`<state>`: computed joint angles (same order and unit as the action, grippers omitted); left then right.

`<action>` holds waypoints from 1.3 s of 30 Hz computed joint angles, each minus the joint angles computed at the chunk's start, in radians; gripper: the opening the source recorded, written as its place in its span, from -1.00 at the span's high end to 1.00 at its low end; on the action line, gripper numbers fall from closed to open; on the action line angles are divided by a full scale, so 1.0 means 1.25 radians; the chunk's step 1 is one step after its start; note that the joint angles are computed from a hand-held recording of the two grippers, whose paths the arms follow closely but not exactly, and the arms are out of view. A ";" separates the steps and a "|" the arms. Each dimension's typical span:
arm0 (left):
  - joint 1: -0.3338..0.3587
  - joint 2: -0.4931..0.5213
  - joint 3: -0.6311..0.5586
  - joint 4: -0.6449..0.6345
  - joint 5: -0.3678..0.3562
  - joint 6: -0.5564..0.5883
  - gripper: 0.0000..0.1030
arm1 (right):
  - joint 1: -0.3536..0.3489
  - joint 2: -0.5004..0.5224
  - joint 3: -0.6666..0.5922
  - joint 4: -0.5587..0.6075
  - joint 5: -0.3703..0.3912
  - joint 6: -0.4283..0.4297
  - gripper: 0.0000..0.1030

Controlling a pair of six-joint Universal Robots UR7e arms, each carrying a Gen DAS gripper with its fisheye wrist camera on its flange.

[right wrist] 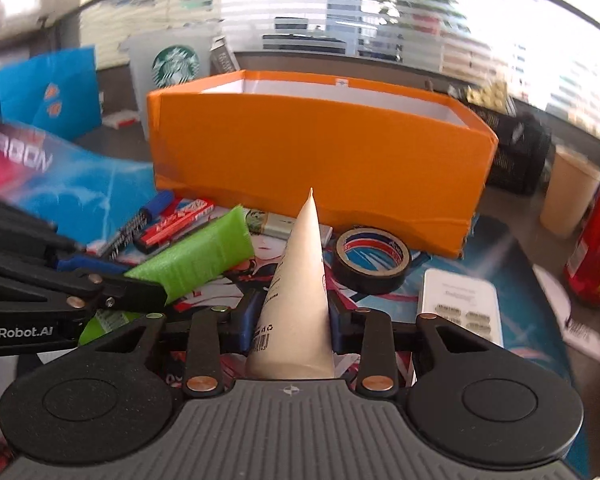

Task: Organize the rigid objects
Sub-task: 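Lift the green tube with the left gripper while the right gripper lifts the lotion tube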

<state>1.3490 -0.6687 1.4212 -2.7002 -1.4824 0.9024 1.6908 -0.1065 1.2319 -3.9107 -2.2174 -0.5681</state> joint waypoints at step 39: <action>0.002 -0.024 -0.083 0.249 0.008 -0.018 0.31 | 0.005 -0.141 0.210 0.018 0.073 -0.001 -0.91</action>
<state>1.3519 -0.6993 1.3181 -2.3890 -1.4719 0.8794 1.6976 -0.2832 1.4948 -3.8885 -2.1259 -0.5696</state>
